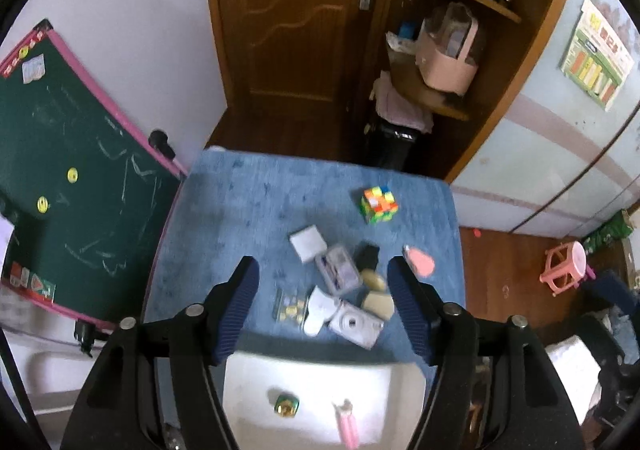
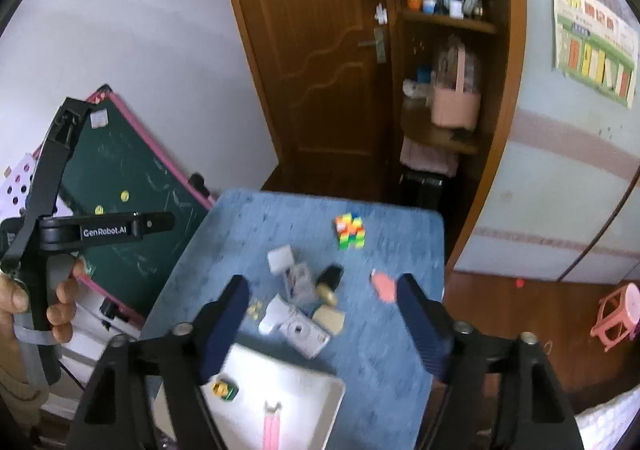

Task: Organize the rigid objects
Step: 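Grasp the white charger with the left tool while the right tool grasps the pink tape dispenser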

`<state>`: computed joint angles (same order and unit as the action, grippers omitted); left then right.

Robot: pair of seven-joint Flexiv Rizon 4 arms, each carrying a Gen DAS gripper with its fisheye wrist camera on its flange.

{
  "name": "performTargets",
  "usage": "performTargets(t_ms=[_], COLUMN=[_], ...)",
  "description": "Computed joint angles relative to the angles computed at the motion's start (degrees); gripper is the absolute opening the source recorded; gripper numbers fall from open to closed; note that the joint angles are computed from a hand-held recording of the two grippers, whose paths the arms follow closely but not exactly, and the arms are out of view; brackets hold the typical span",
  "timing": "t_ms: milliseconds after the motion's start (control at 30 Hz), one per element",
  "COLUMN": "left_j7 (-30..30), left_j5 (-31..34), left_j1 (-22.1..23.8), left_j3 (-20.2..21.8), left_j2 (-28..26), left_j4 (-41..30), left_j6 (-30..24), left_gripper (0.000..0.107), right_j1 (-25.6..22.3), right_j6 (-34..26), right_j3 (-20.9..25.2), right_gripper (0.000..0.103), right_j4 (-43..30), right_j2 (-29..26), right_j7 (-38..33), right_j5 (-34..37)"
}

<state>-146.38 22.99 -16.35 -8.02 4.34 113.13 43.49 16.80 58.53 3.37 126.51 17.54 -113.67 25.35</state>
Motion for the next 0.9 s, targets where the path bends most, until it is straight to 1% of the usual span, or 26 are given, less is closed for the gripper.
performTargets(t_ms=[67,100,167,233,300,367,400,467,500,600,667,767,900], left_j7=[-1.0,-1.3,-1.1,-1.4,-0.6,1.0,2.1,3.4,3.8,5.4,5.6,6.2,6.5], left_j5=[1.7,2.3,2.6,3.3,2.4,0.5,-1.0,-3.5,-4.7,-8.7,-10.3,-13.6,-16.7], left_j1=[0.7,1.0,1.1,0.9,0.5,0.4,0.6,0.5,0.5,0.5,-0.3,-0.4,-0.3], left_j3=[-0.1,0.2,1.2,2.5,3.8,4.9,5.2,6.1,6.6,7.8,9.2,10.4,11.2], left_j2=[-2.3,-4.3,-7.6,-11.9,-16.0,-19.6,-21.7,-25.2,-26.9,-31.9,-34.6,-38.4,-41.5], left_j4=[-1.7,-2.7,-3.9,-5.4,-6.9,-7.8,-8.3,-9.0,-9.3,-10.6,-11.8,-13.1,-13.6], left_j6=[0.5,1.3,3.4,5.5,6.3,7.1,7.7,8.5,8.9,9.6,8.8,8.2,8.8], left_gripper=[0.076,0.076,0.076,0.076,0.076,0.076,0.076,0.076,0.076,0.076,0.076,0.076,0.076], right_j1=[-0.8,-1.7,-2.5,-2.9,-3.6,-4.6,-4.9,-5.6,-6.0,-7.2,-7.9,-8.5,-8.9], right_j6=[2.4,4.5,6.9,7.8,7.9,9.0,9.9,11.2,11.4,11.2,10.9,10.1,9.7], right_j3=[0.8,1.7,2.3,2.2,2.4,3.3,3.5,4.2,4.5,5.6,6.2,6.4,6.6], right_gripper=[0.083,0.083,0.083,0.083,0.083,0.083,0.083,0.083,0.083,0.083,0.083,0.083,0.083], right_j4=[-1.3,-2.1,-3.3,-5.5,-8.2,-9.4,-10.1,-10.6,-11.3,-12.7,-13.4,-15.1,-16.5], right_j2=[-2.9,-5.7,-9.6,-14.7,-20.0,-23.8,-26.6,-30.0,-32.4,-37.6,-40.2,-44.9,-49.5], right_j7=[1.2,3.3,5.7,6.6,6.4,6.6,6.9,7.8,8.2,9.9,10.8,12.3,13.9], right_j5=[-3.3,-6.5,-9.9,-11.6,-12.0,-13.1,-14.4,-16.3,-17.1,-19.2,-20.5,-22.8,-25.2])
